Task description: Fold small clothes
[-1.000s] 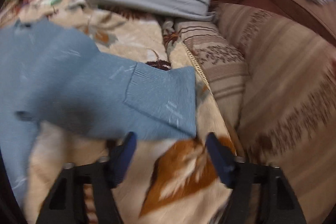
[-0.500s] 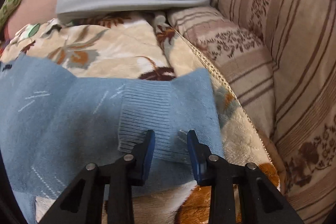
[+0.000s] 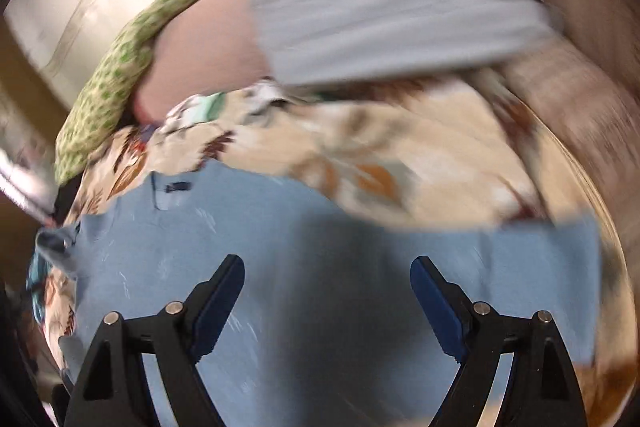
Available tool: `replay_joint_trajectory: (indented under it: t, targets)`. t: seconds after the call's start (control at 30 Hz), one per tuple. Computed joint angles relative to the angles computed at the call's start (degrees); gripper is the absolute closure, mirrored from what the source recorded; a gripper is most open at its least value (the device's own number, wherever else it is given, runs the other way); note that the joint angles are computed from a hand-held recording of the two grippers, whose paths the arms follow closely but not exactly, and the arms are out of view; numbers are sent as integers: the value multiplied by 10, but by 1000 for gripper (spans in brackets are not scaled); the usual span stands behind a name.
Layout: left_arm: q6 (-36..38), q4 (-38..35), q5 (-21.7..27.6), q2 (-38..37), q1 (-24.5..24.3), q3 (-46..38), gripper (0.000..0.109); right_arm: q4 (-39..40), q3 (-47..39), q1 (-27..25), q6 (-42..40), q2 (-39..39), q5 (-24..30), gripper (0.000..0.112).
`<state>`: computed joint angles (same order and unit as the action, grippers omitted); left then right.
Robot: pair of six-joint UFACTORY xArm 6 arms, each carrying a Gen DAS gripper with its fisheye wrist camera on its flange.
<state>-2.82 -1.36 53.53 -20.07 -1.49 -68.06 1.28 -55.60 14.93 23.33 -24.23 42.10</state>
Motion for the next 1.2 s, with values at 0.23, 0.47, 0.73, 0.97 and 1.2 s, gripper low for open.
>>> replay_joint_trajectory:
  t: [0.23,0.47,0.73,0.97,1.2]
  targets:
    - [165,-98,90,283,-40,-289,6,20,-290,18,-109,284,102,26]
    - [228,-110,148,445,-84,-455,6,26,-337,31,-199,362,118,26]
    - [198,-27,103,426,-109,-399,36,-74,-355,71,-184,374,154,88]
    - [181,45,70,387,-136,-354,85,-266,-341,148,-115,361,179,98]
    - [117,170,-51,326,-139,-257,90,-484,-322,193,-57,350,194,99]
